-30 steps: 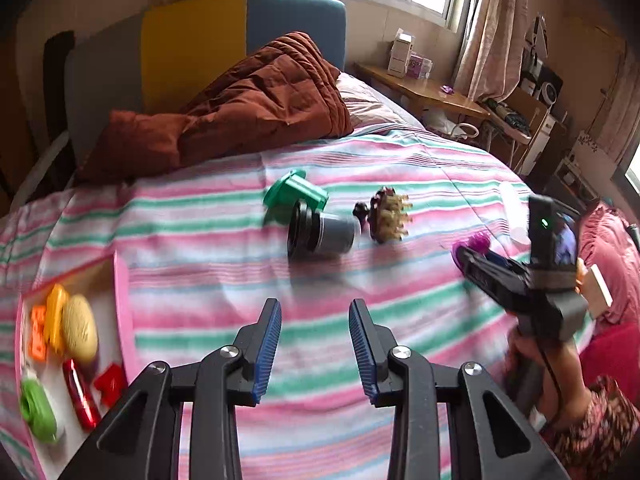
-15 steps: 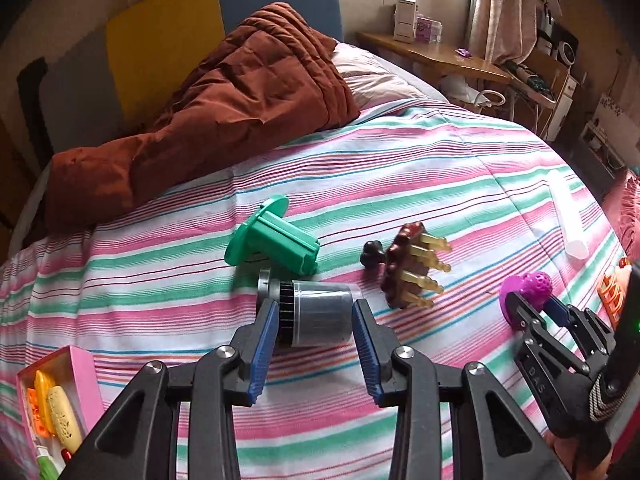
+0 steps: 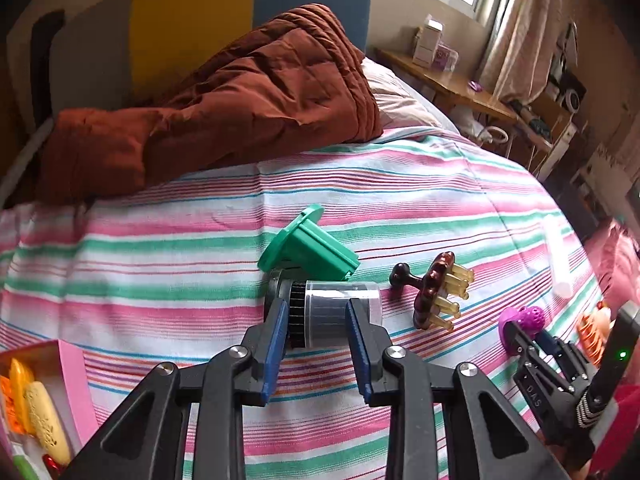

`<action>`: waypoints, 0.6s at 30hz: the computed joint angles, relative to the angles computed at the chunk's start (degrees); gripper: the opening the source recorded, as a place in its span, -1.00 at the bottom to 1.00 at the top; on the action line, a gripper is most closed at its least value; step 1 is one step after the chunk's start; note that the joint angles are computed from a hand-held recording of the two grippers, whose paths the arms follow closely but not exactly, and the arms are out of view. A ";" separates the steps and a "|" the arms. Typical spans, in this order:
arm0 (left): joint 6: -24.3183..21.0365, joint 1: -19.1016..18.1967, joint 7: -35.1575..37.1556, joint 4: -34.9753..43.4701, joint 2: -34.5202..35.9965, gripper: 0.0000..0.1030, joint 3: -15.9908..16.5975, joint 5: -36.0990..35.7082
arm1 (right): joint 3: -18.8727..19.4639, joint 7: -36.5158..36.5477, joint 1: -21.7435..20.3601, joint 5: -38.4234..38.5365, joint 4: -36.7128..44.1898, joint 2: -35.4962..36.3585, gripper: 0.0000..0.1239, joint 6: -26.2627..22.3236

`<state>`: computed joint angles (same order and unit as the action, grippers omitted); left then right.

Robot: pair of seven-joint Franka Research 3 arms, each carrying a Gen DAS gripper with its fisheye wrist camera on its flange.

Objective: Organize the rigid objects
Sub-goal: 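Grasp the black-and-clear jar with the left tool while the right tool holds the suction cup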

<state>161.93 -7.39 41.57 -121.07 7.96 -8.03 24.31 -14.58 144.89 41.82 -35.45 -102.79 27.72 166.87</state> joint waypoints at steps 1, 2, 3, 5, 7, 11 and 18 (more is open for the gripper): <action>1.06 0.47 0.65 -0.94 -0.45 -0.40 -0.27 -1.54 | 0.03 -0.05 -0.04 0.08 0.00 0.01 -0.42 0.05; 2.34 1.04 1.57 -2.24 -1.11 -0.40 -0.61 -3.62 | 0.03 -0.11 -0.06 0.15 0.00 0.03 -0.42 0.10; 3.45 1.57 2.63 -3.41 -1.69 -0.40 -0.98 -5.92 | -0.06 -0.02 0.06 0.15 0.00 0.02 -0.42 0.07; 4.38 2.36 3.93 -5.53 -2.86 -0.40 -1.42 -10.57 | -0.12 -0.06 0.11 0.18 0.03 0.05 -0.42 0.04; 2.99 2.41 1.18 -6.90 -3.78 -0.40 -0.56 -10.91 | -0.20 -0.03 0.18 0.15 0.03 0.05 -0.42 0.01; 3.42 3.67 -0.60 -10.52 -5.35 -0.40 0.15 -14.52 | -0.18 0.03 0.16 0.22 0.02 0.04 -0.42 0.08; 5.04 3.02 -7.46 -11.23 -6.62 -0.27 0.07 -3.38 | -0.30 0.33 0.31 -0.11 0.18 0.10 -0.42 -0.11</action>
<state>166.97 -4.37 34.11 -132.30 1.34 -7.96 20.93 -14.88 145.22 42.12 -35.56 -102.61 27.82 166.75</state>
